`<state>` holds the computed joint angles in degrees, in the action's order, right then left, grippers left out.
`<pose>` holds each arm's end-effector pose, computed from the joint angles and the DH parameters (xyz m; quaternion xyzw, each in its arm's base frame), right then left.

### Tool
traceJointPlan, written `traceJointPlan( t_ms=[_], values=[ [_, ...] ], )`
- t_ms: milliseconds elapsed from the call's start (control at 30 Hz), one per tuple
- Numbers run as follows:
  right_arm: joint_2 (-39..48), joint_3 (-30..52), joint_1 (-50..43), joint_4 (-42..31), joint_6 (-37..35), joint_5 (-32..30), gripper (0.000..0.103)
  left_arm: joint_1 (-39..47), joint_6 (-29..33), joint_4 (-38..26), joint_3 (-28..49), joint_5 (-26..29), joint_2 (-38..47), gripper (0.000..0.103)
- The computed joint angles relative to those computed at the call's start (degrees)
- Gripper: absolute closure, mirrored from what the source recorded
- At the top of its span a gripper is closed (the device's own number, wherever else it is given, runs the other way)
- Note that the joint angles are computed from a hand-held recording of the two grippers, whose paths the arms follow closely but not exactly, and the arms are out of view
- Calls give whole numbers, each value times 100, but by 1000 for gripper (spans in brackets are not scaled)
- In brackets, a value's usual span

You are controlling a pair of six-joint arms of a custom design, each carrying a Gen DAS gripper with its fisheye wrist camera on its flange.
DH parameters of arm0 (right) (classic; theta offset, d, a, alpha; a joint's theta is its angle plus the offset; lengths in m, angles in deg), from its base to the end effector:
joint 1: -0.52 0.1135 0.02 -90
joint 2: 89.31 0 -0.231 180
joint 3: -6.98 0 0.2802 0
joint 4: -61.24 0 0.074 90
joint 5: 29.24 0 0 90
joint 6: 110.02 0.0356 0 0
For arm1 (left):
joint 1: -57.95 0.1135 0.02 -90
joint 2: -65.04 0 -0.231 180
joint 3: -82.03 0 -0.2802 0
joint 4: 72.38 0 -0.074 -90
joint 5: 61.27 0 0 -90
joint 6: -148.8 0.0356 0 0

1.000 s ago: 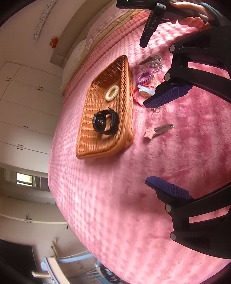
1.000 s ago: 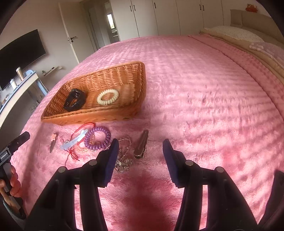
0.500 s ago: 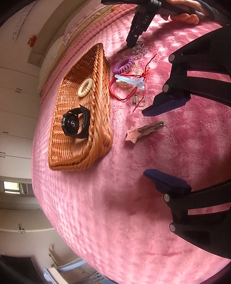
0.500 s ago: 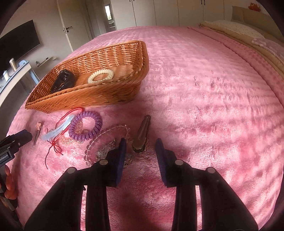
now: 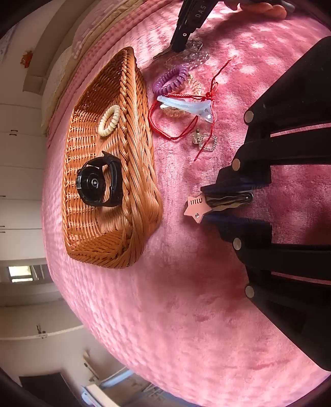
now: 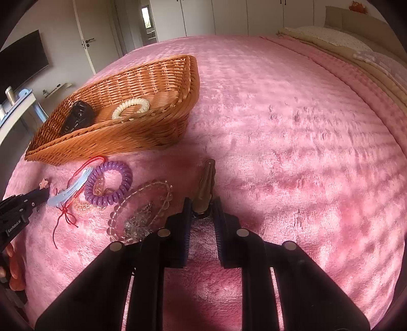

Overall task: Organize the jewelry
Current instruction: 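Grasp the pink star hair clip with the left tool while the right tool grasps the silver hair clip, then place both hair clips into the wicker basket and open both tools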

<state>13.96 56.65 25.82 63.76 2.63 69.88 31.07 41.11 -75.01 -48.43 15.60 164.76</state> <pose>0.2808 0.1265 0.0279 0.0047 0.9403 0.0664 0.3339 0.2749 -0.1303 0.0394 0.0391 0.9415 -0.0199 0.3342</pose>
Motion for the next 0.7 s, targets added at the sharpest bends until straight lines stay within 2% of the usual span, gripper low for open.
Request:
traceJointPlan(
  t_ms=[200,367,467,567,700],
  values=[
    [-229,-275,-14,212,58,-42,88,14,-15,311,-307,142,-220,89],
    [-824,-837,70,417,102,-41,88,-114,59,971,-1015,210,-883,88],
    [-1428,-1272,222,482,102,62,88,-306,52,1174,-1386,46,-1345,89],
    [-2218,-1674,404,370,141,76,88,-548,-9,1266,-1629,-398,-1706,88],
    [-3217,-1701,689,-260,40,229,88,-536,-127,967,-1870,-237,-2650,89]
  ],
)
